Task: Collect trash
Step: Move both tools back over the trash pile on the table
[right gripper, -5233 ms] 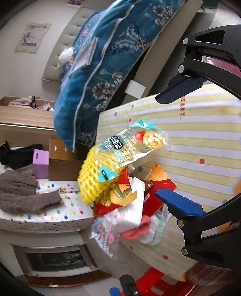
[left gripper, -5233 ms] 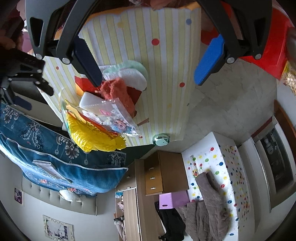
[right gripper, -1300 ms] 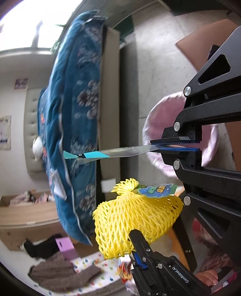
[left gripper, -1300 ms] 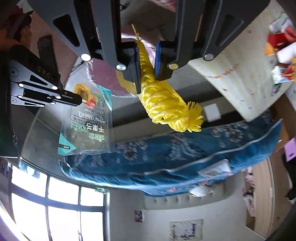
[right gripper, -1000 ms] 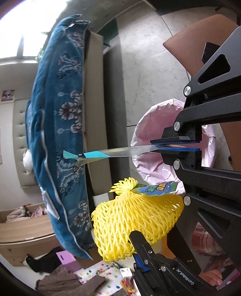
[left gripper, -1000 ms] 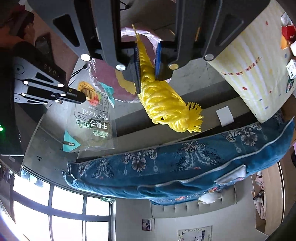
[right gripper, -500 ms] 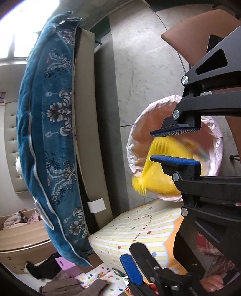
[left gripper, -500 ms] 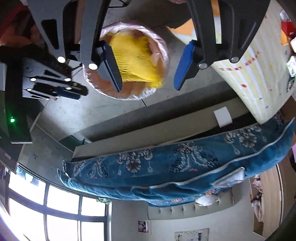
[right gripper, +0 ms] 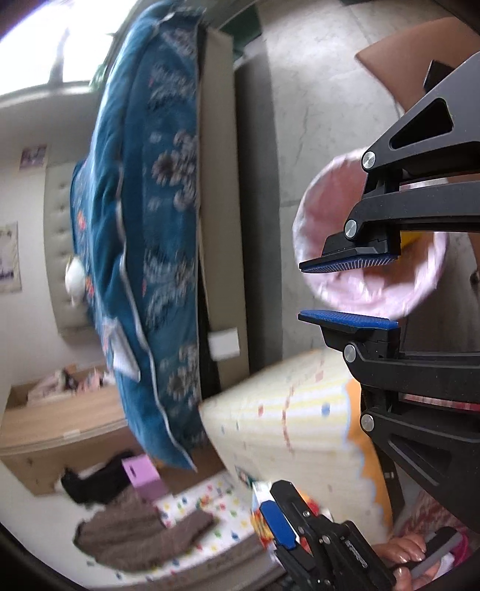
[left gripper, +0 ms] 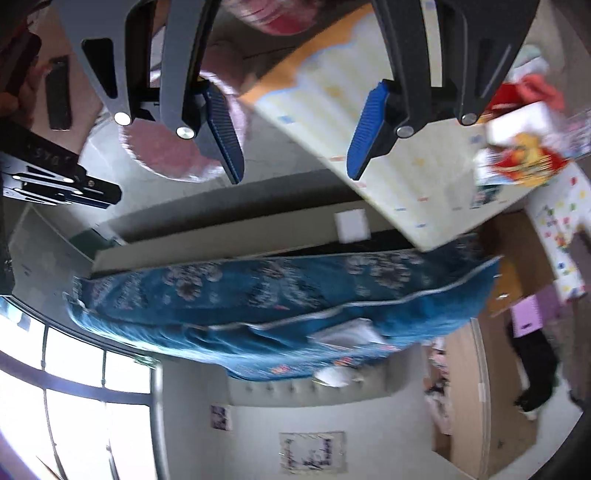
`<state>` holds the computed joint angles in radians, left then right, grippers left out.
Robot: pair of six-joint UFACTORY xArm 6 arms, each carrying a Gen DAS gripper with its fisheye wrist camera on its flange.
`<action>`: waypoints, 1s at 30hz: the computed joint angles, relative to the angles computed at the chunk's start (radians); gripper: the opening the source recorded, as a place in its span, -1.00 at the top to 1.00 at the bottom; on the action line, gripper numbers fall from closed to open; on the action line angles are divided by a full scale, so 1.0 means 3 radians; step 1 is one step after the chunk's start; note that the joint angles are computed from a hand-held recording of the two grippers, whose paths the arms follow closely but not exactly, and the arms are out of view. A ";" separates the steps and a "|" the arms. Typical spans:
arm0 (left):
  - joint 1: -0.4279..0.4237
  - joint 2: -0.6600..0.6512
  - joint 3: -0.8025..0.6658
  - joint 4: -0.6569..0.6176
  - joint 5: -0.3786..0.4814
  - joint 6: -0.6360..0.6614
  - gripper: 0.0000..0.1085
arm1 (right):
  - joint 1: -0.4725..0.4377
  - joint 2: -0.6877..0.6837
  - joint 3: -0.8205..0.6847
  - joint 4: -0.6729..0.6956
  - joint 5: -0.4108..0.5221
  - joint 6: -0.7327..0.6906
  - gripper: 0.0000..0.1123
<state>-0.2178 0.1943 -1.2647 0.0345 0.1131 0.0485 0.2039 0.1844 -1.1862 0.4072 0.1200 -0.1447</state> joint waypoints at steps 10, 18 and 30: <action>0.0789 -0.0537 0.0484 0.1007 0.0033 -0.1152 -0.05 | 0.0509 0.0205 -0.0540 -0.0138 0.0272 -0.0149 0.54; 0.1273 -0.0766 0.0626 0.1279 0.0272 -0.1489 -0.08 | 0.0897 0.0624 -0.1210 -0.0307 0.0515 -0.0336 0.27; 0.1724 -0.0751 0.0563 0.1069 0.0440 -0.1333 -0.18 | 0.1223 0.1753 -0.2938 -0.0593 0.1287 -0.0471 0.15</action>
<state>0.2994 -0.0310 -1.0957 0.3552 0.2450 -0.3513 0.5708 0.7102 -2.0676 0.2293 0.5060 -0.2861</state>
